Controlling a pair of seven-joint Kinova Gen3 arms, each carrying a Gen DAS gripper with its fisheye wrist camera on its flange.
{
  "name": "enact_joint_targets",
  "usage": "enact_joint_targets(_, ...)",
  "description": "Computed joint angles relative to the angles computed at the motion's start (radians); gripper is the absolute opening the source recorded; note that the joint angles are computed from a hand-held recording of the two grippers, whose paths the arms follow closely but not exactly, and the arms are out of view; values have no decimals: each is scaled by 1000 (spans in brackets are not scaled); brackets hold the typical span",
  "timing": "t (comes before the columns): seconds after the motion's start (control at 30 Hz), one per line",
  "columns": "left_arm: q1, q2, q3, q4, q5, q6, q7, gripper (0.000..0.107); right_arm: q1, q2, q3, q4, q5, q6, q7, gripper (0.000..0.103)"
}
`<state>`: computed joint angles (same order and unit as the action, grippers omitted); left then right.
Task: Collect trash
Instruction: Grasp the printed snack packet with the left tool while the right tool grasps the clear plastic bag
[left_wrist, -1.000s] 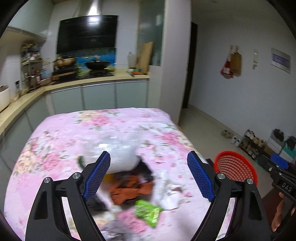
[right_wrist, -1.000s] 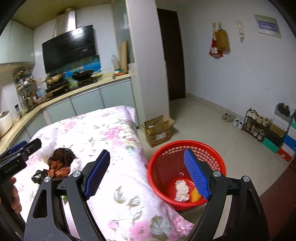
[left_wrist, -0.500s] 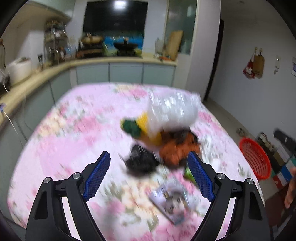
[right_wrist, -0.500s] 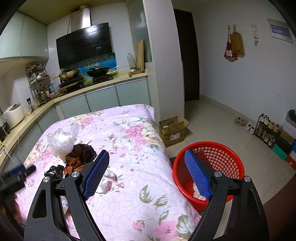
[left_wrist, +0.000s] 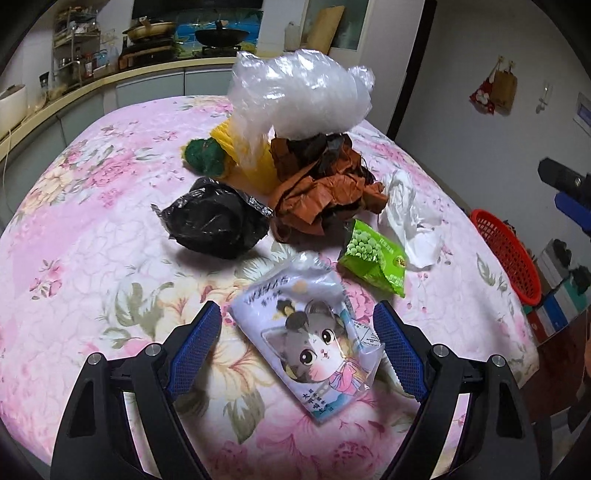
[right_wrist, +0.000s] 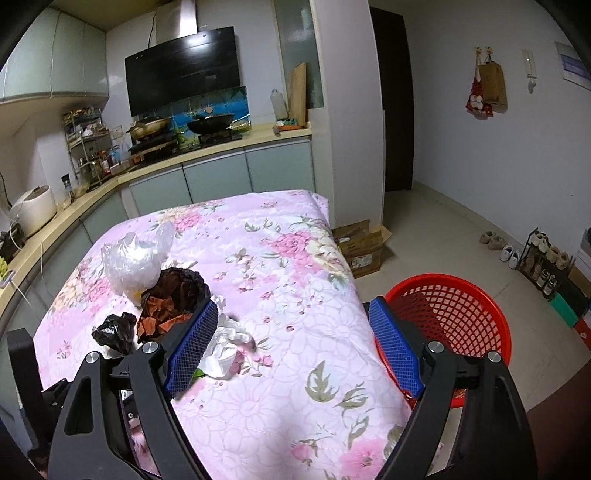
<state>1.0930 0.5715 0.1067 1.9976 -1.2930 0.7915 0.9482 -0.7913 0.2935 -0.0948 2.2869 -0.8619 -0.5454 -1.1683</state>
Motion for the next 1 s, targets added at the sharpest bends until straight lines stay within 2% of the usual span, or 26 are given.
enact_joint_targets(0.1, -5, 9, 0, -2, 3, 1, -17, 65, -2, 14, 3, -20, 0, 16, 10, 81)
enact_joint_targets(0.13, -4, 9, -5, 6, -10, -8, -5, 54, -5, 20, 6, -30, -3, 23, 16, 81)
enact_joint_targets(0.33, -12, -1, -3, 34, -57, -13, 19, 35, -15, 45, 20, -87, 25, 75, 31, 81)
enact_joint_targets(0.43, -12, -3, 11, 36, -54, 17, 1, 30, -31, 58, 29, -117, 47, 98, 40, 81)
enact_joint_targets(0.67, 2, -42, 44, 106, -87, 61, 78, 28, -76, 94, 65, -200, 78, 163, 62, 84)
enact_joint_targets(0.87, 23, -76, 88, 178, -109, 167, 203, 28, -120, 140, 115, -261, 107, 246, 52, 84)
enact_joint_targets(1.0, 14, -98, 115, 202, -93, 241, 235, 28, -139, 165, 136, -302, 162, 286, 5, 84)
